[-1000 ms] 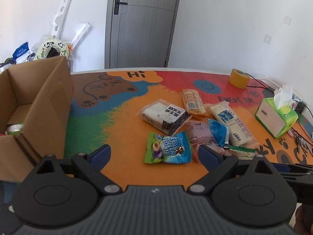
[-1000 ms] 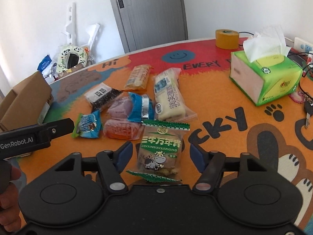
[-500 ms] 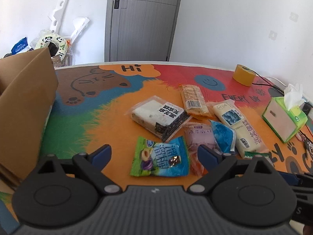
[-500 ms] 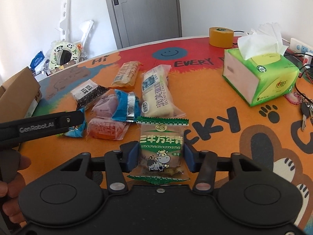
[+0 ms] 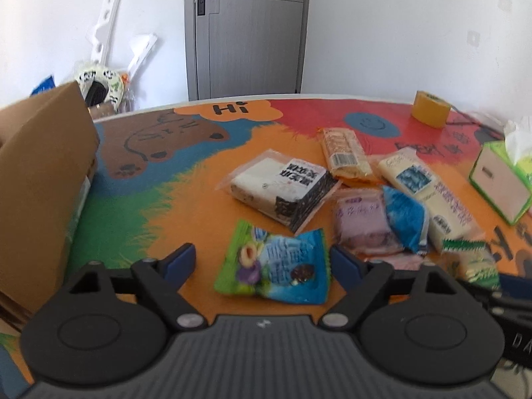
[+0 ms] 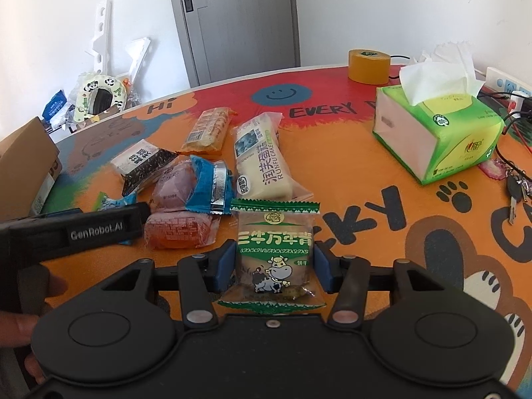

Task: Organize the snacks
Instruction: 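Grasp the green-and-white biscuit packet with the right gripper while the left grasps the blue-and-white packet, then carry both held packets with both grippers over the cardboard box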

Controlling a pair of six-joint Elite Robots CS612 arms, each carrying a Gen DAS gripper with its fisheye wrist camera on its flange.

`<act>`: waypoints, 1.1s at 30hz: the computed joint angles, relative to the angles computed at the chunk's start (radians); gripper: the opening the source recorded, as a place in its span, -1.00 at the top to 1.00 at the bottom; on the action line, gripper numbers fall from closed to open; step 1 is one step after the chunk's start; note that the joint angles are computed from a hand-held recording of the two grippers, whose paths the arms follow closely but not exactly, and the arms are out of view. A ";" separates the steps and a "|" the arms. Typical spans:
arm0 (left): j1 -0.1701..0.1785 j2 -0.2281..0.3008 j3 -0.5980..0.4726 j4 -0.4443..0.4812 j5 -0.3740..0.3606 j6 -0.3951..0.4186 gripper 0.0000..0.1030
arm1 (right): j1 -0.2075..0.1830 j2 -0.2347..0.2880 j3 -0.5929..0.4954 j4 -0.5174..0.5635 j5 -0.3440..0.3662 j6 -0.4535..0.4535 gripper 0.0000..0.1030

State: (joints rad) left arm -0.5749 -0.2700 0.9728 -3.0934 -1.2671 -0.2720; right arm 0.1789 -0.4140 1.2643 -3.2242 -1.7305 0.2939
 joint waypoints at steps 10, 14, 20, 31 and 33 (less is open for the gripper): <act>0.008 -0.033 0.071 -0.069 -0.047 0.007 0.02 | 0.008 0.000 0.010 -0.044 -0.015 -0.008 0.04; 0.010 -0.054 0.109 -0.113 -0.056 -0.003 0.09 | 0.011 -0.011 0.027 -0.075 -0.004 -0.008 0.04; 0.010 -0.091 0.168 -0.199 -0.048 0.007 0.12 | 0.018 -0.025 0.045 -0.133 0.009 -0.009 0.04; 0.020 -0.153 0.257 -0.308 -0.025 0.009 0.17 | 0.032 -0.038 0.049 -0.193 0.037 -0.010 0.04; 0.024 -0.164 0.271 -0.317 -0.034 0.004 0.19 | 0.034 -0.038 0.045 -0.203 0.045 -0.013 0.04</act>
State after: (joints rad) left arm -0.5507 -0.4337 1.2437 -3.4103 -1.3013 -0.2680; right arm 0.2134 -0.4518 1.3096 -3.4269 -1.6859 0.2811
